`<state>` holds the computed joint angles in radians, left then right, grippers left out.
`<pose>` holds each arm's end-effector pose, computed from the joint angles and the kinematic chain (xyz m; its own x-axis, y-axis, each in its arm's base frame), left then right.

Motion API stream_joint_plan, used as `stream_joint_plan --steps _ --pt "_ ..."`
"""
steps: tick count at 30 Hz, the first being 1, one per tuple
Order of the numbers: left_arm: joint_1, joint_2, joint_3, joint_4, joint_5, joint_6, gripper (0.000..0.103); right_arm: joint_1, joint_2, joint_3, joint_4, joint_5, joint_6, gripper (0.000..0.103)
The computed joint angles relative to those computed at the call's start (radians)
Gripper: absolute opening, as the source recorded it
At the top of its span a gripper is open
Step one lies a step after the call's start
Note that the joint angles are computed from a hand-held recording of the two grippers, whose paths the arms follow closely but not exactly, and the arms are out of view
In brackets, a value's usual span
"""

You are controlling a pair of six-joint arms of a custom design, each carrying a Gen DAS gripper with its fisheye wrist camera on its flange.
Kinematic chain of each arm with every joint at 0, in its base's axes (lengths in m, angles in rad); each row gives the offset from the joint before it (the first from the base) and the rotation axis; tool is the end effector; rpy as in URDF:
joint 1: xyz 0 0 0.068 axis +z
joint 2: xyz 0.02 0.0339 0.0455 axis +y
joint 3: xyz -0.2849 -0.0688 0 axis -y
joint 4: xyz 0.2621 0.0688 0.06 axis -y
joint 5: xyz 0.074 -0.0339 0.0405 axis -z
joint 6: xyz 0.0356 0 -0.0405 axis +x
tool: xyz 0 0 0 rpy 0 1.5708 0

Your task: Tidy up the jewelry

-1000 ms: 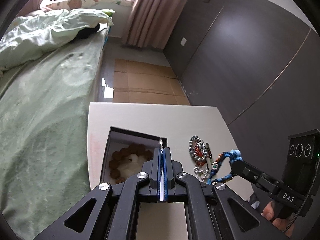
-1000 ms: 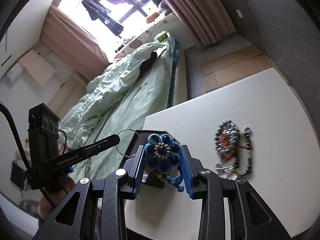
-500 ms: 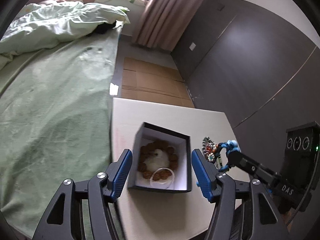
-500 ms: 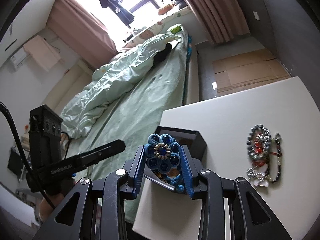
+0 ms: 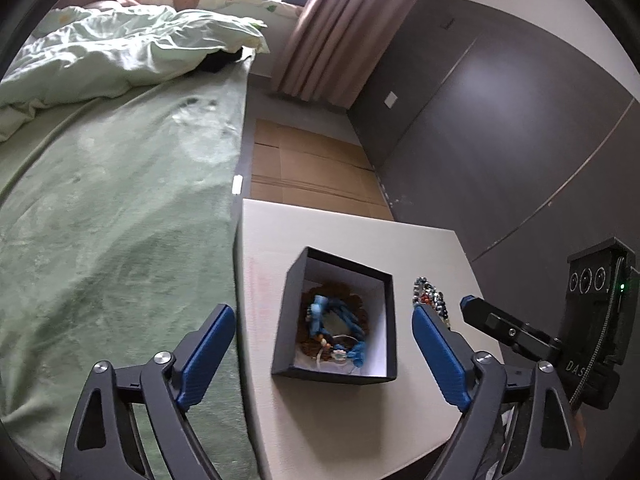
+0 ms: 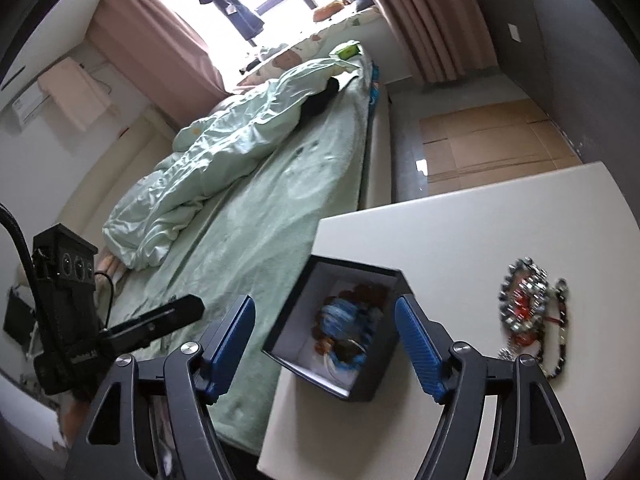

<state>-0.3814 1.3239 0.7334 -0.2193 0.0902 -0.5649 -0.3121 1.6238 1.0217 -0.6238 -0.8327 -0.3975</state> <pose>0.2559 -0.1061 0.2144 -0.7970 -0.2548 -0.5476 0.0020 0.9055 -0.4243 0.3109 -0.0726 0.2068 -0.8137 -0.0112 -0.5812 -0.3757 0.7731 0.5110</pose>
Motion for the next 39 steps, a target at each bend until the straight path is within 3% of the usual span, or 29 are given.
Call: stream_joint_plan --steps 14,35,39 --pt "-0.148 0.095 0.077 0.023 -0.057 -0.025 0.095 -0.231 0.053 0.052 -0.111 -0.013 -0.125 0.073" --pt "-0.329 0.311 0.276 0.066 -0.118 -0.012 0.095 -0.475 0.278 0.212 -0.235 -0.087 -0.222 0.075" --pt "-0.353 0.392 0.359 0.045 -0.114 0.017 0.079 -0.498 0.319 0.24 -0.245 -0.093 -0.233 0.072"
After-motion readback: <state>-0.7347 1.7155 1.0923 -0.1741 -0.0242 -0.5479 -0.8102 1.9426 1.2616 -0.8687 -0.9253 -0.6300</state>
